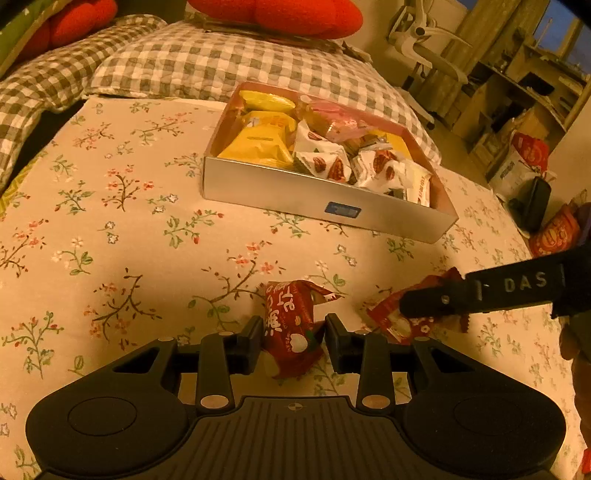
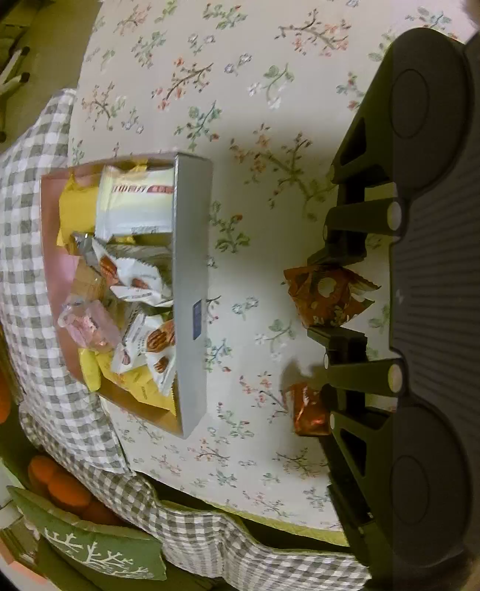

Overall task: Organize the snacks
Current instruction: 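Carry both held wrappers into the pink box and open both tools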

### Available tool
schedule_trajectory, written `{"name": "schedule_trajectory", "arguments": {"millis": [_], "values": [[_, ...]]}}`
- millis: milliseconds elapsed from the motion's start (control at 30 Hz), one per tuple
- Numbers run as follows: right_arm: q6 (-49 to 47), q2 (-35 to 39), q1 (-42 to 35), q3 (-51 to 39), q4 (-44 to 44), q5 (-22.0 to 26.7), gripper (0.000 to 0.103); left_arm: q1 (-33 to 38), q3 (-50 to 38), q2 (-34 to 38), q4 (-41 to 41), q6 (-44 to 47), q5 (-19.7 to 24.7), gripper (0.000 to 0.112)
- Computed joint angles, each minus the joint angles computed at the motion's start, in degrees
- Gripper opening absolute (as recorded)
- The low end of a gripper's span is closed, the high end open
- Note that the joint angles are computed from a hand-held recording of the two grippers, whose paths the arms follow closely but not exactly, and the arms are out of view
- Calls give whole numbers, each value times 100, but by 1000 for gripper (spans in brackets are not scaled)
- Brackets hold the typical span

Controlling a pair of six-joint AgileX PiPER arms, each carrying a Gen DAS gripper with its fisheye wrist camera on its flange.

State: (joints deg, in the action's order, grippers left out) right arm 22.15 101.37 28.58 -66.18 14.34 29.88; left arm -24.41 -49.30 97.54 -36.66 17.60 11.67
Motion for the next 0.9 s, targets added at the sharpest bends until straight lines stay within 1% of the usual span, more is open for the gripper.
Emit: {"name": "schedule_trajectory", "arguments": {"millis": [100,333,433,567,700,800,900], "values": [[-244,-209,-85,157,241,-41,30,-129,-63,-87,407,-428,36,33],[-714,-595,-363,333,795,-278,30,-228,-383,-265,1135,-996,182,33],[-657,-665,-442,383,808,-487,30,-197,-645,-176,1731,-1469,246,33],[-527,-650,-599,402,826,-823,30,12,-1115,93,1847,-1494,365,33],[-482,-582,-742,372,841,-1111,30,88,-1642,405,2289,-1749,339,33],[-333,-431,-827,232,710,-1257,30,142,-2162,778,2208,-1605,394,33],[-276,-197,-950,-32,672,-1285,30,80,-2651,1142,2415,-1646,430,33]]}}
